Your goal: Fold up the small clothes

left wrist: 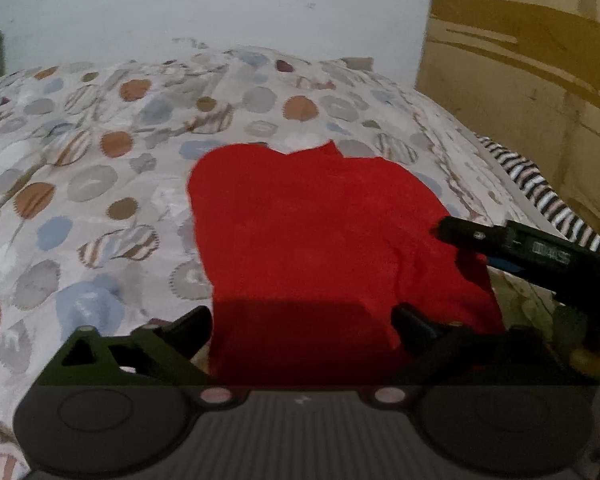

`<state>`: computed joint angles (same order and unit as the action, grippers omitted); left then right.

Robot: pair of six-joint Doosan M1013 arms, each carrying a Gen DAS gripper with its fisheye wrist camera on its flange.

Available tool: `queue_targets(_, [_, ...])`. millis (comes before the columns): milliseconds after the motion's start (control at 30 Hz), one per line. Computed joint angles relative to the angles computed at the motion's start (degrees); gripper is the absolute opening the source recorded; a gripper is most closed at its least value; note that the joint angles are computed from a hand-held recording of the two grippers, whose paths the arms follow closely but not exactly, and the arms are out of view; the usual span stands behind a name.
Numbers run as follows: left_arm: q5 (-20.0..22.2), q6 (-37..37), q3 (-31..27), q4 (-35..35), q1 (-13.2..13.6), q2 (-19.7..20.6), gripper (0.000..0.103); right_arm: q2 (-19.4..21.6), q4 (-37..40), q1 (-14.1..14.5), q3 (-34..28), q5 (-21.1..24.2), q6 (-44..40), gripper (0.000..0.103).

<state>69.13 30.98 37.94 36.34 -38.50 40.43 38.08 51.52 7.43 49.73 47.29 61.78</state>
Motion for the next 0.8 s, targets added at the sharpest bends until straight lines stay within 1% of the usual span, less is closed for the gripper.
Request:
queue_targets(33, [0.4, -0.3, -0.2, 0.2, 0.0, 0.1, 0.101, -0.6, 0.2, 0.0, 0.7, -0.4, -0.8, 0.075])
queue_targets(67, [0.7, -0.7, -0.2, 0.4, -0.2, 0.0, 0.101, -0.7, 0.0, 0.0, 0.6, -0.6, -1.1, 0.082])
queue_targets(200, [1.2, -2.1, 0.3, 1.0, -0.8, -0.4, 0.102, -2.5, 1.2, 0.1, 2.3, -1.2, -5.6, 0.087])
queue_targets(233, [1.1, -2.4, 0.7, 1.2, -1.0, -0.7, 0.102, -3.0, 1.7, 0.1, 2.9, -1.2, -7.1, 0.09])
queue_targets(300, [0.9, -3.1, 1.5, 1.4, -1.3, -1.2, 0.102, -3.7, 2.8, -0.1, 3.6, -0.2, -9.6, 0.094])
queue_targets(400, [0.4, -4.0, 2.7, 0.6, -1.5, -2.0, 0.102, -4.3, 1.3, -0.1, 3.8, 2.3, -11.2, 0.097])
queue_targets(467, [0.2, -4.8, 3.5, 0.3, -1.7, -2.5, 0.102, -4.7, -3.3, 0.3, 4.1, 2.9, -10.5, 0.097])
queue_targets(533, [0.3, -6.2, 4.1, 0.4, -2.0, -3.0, 0.102, -5.6, -9.7, 1.0, 5.1, 1.1, -8.6, 0.097])
queue_targets(633, [0.7, -8.6, 5.0, 2.2, -2.8, -3.9, 0.102, -6.5, -13.9, 1.1, 6.7, -0.2, -6.3, 0.097])
queue_targets(733, [3.4, -8.5, 4.2, 3.9, -3.7, -4.0, 0.102, -7.6, -15.3, 0.7, 8.4, -1.4, -5.3, 0.097])
queue_targets(800, [5.7, -7.8, 3.2, 5.4, -4.6, -3.9, 0.102, -8.6, -14.7, 0.3, 9.6, -2.2, -5.7, 0.097])
